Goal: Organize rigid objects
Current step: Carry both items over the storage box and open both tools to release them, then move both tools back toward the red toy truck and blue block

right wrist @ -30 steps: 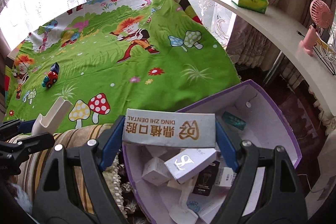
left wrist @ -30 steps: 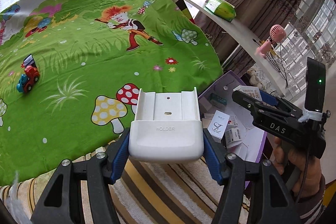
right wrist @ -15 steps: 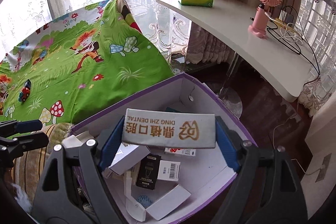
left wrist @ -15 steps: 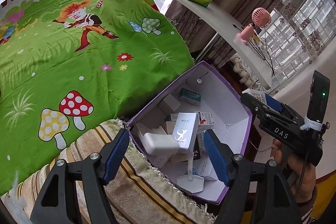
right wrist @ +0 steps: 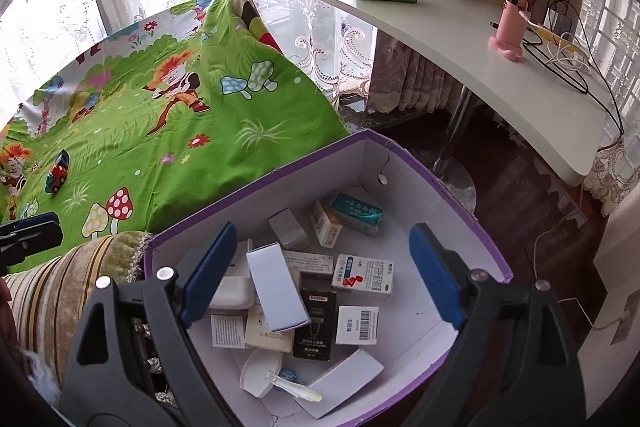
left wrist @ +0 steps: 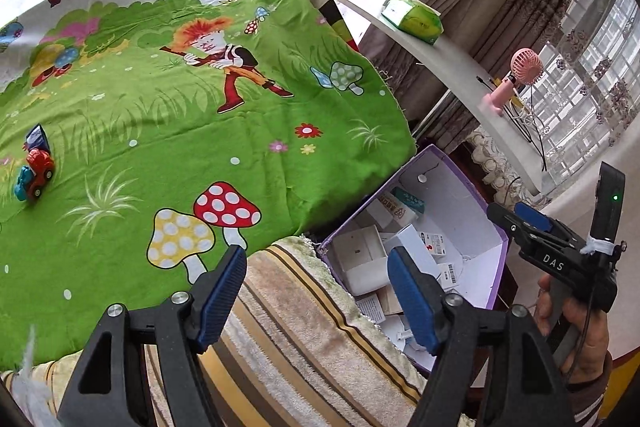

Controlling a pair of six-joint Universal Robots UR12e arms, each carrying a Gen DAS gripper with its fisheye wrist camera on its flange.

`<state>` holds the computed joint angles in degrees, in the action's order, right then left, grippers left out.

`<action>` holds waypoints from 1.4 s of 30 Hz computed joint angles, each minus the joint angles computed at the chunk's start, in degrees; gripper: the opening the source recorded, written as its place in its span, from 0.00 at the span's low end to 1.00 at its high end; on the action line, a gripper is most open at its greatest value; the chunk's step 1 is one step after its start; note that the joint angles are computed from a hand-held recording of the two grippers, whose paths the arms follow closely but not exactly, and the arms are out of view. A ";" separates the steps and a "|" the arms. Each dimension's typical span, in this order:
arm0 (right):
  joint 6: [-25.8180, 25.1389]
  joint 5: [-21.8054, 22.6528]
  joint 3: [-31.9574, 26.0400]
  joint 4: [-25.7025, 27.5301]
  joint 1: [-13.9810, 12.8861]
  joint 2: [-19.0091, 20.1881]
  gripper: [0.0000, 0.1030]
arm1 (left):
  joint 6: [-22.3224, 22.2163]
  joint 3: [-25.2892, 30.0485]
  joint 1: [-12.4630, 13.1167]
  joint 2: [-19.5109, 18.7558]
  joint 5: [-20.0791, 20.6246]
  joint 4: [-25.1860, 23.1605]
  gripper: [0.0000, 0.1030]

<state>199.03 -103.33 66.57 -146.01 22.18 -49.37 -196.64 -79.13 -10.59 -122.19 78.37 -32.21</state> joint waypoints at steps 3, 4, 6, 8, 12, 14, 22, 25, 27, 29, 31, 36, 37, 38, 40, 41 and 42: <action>-0.99 1.68 -1.39 -0.09 0.43 0.79 0.87 | -0.34 -1.49 0.90 1.00 1.92 1.03 0.72; -1.44 1.92 -1.95 0.03 0.64 1.11 0.89 | -0.48 -1.98 1.24 1.32 2.47 1.18 0.72; -2.33 2.86 -3.01 0.39 0.95 1.75 0.90 | -0.59 -2.98 1.94 1.99 3.77 1.32 0.72; -2.78 4.01 -4.10 0.82 1.19 2.38 0.90 | -0.45 -4.05 2.65 2.66 5.19 1.45 0.72; -4.05 5.85 -7.13 2.25 1.65 4.04 0.90 | -1.22 -6.18 4.59 3.89 7.73 1.47 0.71; -4.80 6.41 -9.03 2.93 1.92 5.07 0.90 | -1.83 -7.29 5.81 4.49 8.46 1.75 0.65; -9.09 9.73 -19.26 6.86 3.23 10.65 0.90 | -6.08 -8.93 10.44 4.65 11.19 0.52 0.48; -10.88 11.21 -23.12 8.92 3.69 12.80 0.90 | -5.84 -8.35 11.51 3.84 10.74 -0.42 0.45; -11.89 11.77 -25.37 10.19 3.96 14.04 0.90 | -5.63 -7.70 12.04 3.14 10.59 -1.10 0.43; -12.65 12.41 -27.60 11.47 4.15 15.25 0.90 | -5.91 -7.14 12.72 2.37 9.31 -1.12 0.41; -13.16 12.82 -29.35 12.50 4.33 16.18 0.90 | -7.33 -6.71 13.48 1.71 7.42 -0.99 0.41; -14.05 13.55 -33.05 14.95 4.54 18.21 0.90 | -6.75 -5.40 14.18 0.17 5.88 -0.82 0.41; -14.09 13.66 -33.59 15.42 4.55 18.53 0.90 | -5.84 -5.02 14.18 -0.19 5.83 -1.03 0.41; -14.10 13.72 -34.15 15.96 4.57 18.84 0.90 | -4.95 -4.66 14.21 -0.52 5.85 -1.44 0.41; -14.23 13.88 -35.14 16.93 4.58 19.41 0.90 | -4.14 -4.16 14.28 -1.11 6.06 -1.77 0.41; -14.32 13.89 -35.60 17.38 4.58 19.68 0.90 | -3.63 -4.26 14.44 -1.29 5.30 -0.94 0.41; -14.40 13.87 -36.03 17.81 4.58 19.93 0.90 | -2.61 -4.10 14.46 -1.50 5.02 -0.73 0.41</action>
<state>184.63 -89.46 30.54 -128.21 26.76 -29.44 -199.26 -83.23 3.87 -123.70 83.38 -32.93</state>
